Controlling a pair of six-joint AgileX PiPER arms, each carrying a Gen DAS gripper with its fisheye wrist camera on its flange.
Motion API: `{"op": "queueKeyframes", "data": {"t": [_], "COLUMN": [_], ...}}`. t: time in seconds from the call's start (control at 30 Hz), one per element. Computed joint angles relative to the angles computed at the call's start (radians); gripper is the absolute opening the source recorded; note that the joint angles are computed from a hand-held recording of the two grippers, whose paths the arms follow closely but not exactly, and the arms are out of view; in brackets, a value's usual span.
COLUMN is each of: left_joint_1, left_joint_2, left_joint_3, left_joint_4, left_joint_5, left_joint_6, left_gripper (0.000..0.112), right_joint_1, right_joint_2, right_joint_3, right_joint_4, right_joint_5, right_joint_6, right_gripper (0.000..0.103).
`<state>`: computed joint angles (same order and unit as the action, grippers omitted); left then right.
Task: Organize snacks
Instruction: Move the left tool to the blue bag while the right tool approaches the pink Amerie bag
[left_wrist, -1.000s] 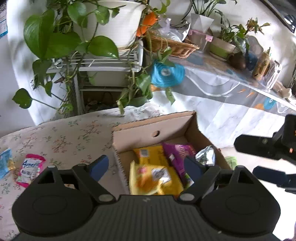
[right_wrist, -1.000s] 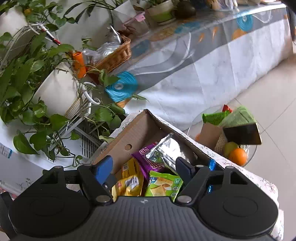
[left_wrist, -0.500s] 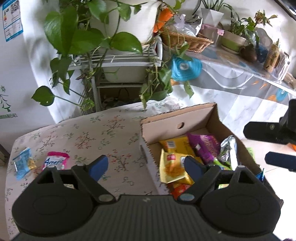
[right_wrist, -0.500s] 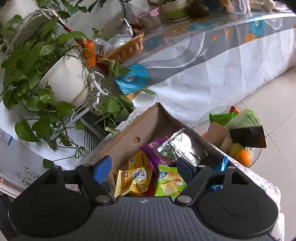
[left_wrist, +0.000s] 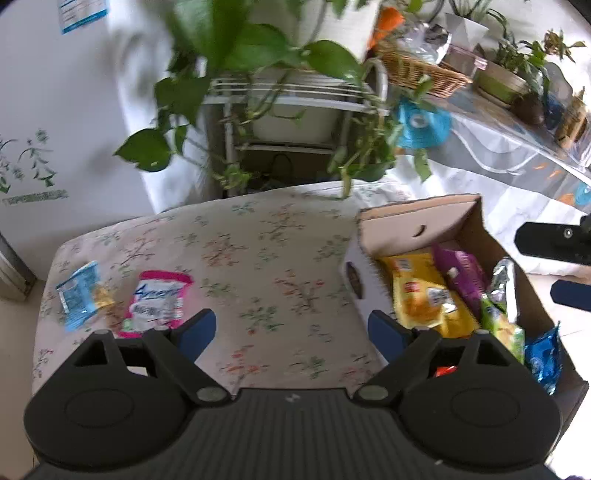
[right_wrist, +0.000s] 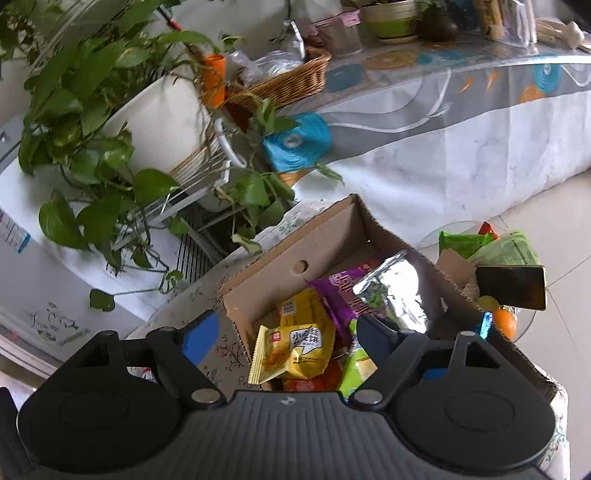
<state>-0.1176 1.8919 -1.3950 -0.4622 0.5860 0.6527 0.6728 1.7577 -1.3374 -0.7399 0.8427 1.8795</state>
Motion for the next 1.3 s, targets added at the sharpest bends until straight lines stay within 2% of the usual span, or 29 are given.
{"op": "queueKeyframes", "data": {"t": [0.2,0.5,0.83,1.1,1.3], "left_joint_1": [0.096,0.248,0.349,0.361,0.340], "left_joint_2": [0.025,0.123,0.283,0.403,0.540], "left_joint_3": [-0.038,-0.190,-0.428,-0.602,-0.802], "left_joint_4": [-0.024,-0.055,-0.012,0.064,0.135], "left_joint_5": [0.024,0.082,0.152,0.189,0.275], "left_joint_6": [0.041,0.038,-0.138,-0.269,-0.386], "left_gripper": [0.090,0.093,0.094,0.095,0.095], "right_joint_1": [0.002,0.031,0.055,0.057,0.062], "right_joint_2": [0.048,0.140,0.255,0.358,0.438], "right_joint_3": [-0.055,-0.180,-0.332,-0.465,-0.575], "right_joint_4": [0.030,0.025,0.026,0.103,0.186], "right_joint_5": [-0.008,0.030,0.011,-0.028,-0.012], "right_joint_6": [-0.064,-0.161,-0.326,-0.467,-0.568], "right_gripper": [0.088,0.090,0.092,0.093,0.093]}}
